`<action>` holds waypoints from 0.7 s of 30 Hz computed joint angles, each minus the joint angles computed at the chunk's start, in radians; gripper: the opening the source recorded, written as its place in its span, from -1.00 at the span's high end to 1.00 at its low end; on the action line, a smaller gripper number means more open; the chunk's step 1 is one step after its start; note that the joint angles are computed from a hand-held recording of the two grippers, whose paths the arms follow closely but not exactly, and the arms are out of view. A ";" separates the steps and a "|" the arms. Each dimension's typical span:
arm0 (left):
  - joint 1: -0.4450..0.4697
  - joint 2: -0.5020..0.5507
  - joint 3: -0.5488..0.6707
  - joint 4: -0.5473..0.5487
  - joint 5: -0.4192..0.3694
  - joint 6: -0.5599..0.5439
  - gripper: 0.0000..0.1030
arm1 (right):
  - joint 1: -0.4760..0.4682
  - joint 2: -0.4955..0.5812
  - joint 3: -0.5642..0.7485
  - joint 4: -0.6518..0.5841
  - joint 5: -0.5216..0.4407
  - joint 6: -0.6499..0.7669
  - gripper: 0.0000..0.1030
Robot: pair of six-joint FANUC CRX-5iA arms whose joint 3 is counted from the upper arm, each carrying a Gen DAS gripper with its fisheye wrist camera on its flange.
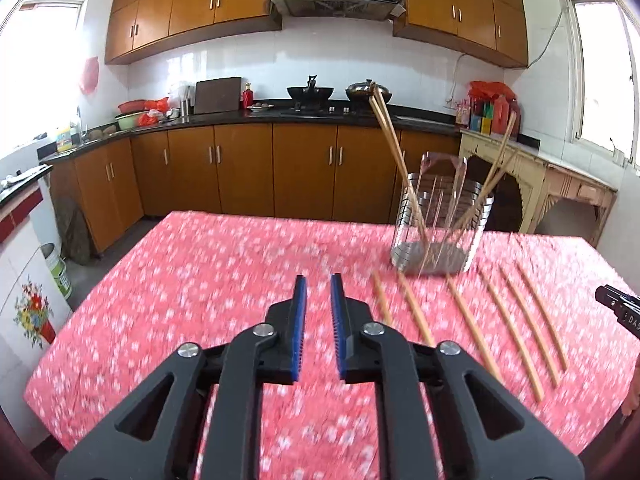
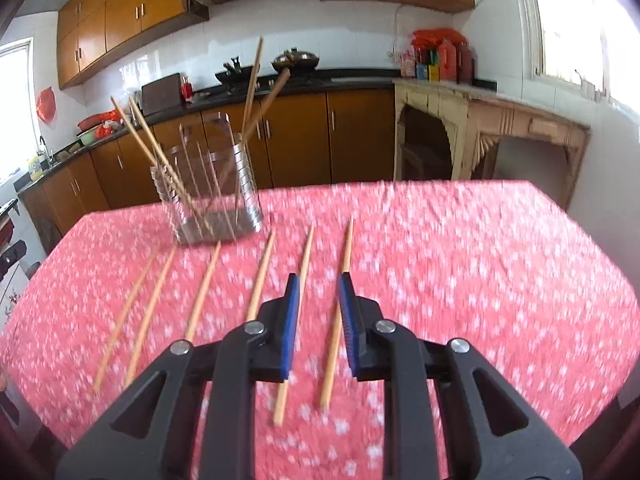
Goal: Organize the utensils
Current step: 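Move both open tools back over the row of chopsticks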
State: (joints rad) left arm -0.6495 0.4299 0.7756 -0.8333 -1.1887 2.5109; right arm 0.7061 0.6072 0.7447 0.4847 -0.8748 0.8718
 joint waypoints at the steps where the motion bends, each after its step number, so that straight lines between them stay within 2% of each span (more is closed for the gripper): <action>1: -0.006 -0.006 -0.019 -0.003 0.002 0.013 0.63 | 0.002 -0.018 -0.041 0.001 0.011 -0.012 0.59; 7: -0.019 -0.035 -0.111 0.033 0.044 0.054 0.43 | 0.009 -0.056 -0.146 -0.041 0.023 -0.017 0.59; 12: -0.039 -0.042 -0.144 0.026 0.070 0.057 0.10 | 0.015 -0.062 -0.189 -0.033 0.018 -0.039 0.59; 19: -0.046 -0.038 -0.172 0.067 0.100 0.053 0.04 | 0.018 -0.045 -0.207 -0.023 0.010 -0.070 0.61; 21: -0.050 -0.034 -0.172 0.072 0.102 0.050 0.03 | 0.024 -0.046 -0.227 0.020 0.021 -0.094 0.64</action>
State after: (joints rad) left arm -0.6991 0.3964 0.6040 -0.7617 -1.0868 2.5613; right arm 0.7297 0.5609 0.5178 0.5052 -0.8539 0.7782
